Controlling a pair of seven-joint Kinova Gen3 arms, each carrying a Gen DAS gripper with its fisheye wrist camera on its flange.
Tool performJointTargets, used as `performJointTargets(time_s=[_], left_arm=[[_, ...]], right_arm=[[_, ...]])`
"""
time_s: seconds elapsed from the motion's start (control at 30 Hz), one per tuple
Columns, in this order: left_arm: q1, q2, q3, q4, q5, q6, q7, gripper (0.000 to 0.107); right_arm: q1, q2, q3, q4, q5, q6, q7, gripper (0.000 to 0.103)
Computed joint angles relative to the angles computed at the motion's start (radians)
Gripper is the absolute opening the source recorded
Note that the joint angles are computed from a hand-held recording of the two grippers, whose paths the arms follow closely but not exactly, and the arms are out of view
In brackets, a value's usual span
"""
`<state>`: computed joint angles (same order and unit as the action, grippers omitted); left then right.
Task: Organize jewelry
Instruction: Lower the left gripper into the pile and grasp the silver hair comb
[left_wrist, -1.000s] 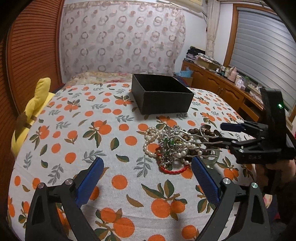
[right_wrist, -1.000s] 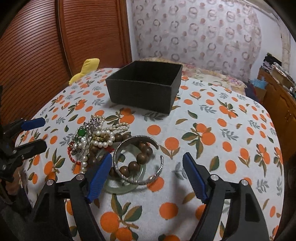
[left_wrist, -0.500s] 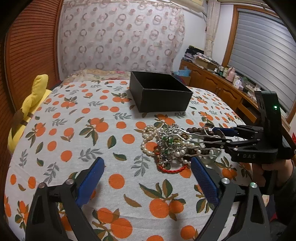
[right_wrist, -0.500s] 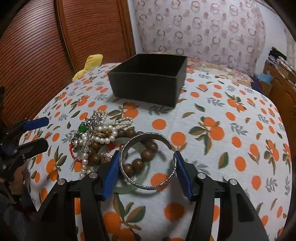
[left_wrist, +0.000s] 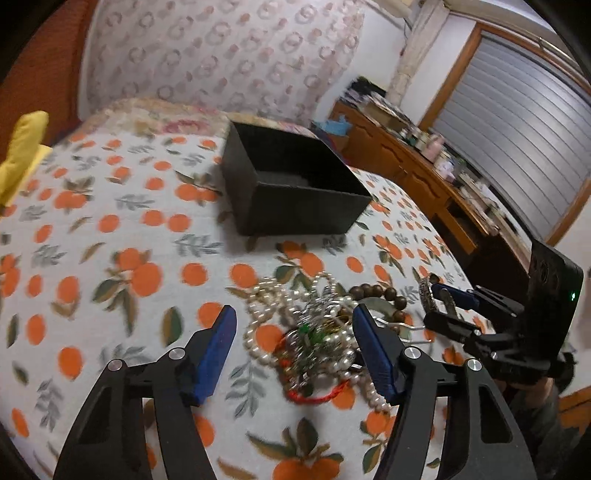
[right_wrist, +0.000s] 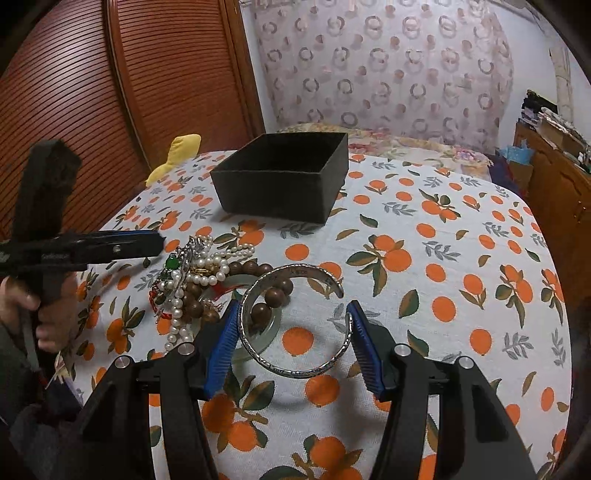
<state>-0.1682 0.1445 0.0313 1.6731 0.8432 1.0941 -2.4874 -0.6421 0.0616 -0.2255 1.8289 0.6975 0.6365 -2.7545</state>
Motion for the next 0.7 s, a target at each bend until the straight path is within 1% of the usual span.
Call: performJointTargets(time_s=[0.13, 0.27, 0.33, 0.37, 0.43, 0.47, 0.5, 0.53, 0.7], left_arm=[[0.018, 0.056, 0.019, -0.066, -0.036, 0.031, 0.055, 0.062], [0.030, 0.090, 0.042, -0.114, -0.067, 0.056, 0.069, 0.062], [0.035, 0.099, 0.049, -0.131, -0.087, 0.064, 0.078, 0.051], [0.032, 0.100, 0.052, -0.135, -0.086, 0.069, 0.076, 0.048], [0.018, 0.107, 0.059, -0.146, -0.071, 0.098, 0.065, 0.028], [0.017, 0.102, 0.057, -0.147, -0.072, 0.098, 0.063, 0.023], [0.014, 0.095, 0.059, -0.146, -0.077, 0.097, 0.060, 0.011], [0.026, 0.086, 0.053, -0.146, -0.099, 0.086, 0.065, 0.003], [0.026, 0.067, 0.045, -0.142, -0.123, 0.082, 0.051, 0.002]], right_arm=[[0.000, -0.001, -0.001, 0.002, 0.000, 0.001, -0.005, 0.060], [0.001, -0.005, -0.002, 0.012, 0.004, -0.001, -0.014, 0.060], [0.002, -0.009, -0.002, 0.020, 0.010, -0.004, -0.023, 0.060], [0.003, -0.010, -0.003, 0.021, 0.012, -0.005, -0.027, 0.060], [0.005, -0.012, -0.005, 0.025, 0.017, -0.007, -0.033, 0.060], [0.006, -0.013, -0.006, 0.026, 0.018, -0.007, -0.035, 0.060], [0.006, -0.013, -0.007, 0.026, 0.018, -0.007, -0.035, 0.060], [0.007, -0.013, -0.007, 0.026, 0.018, -0.006, -0.035, 0.060], [0.008, -0.010, -0.010, 0.022, 0.019, -0.006, -0.033, 0.060]])
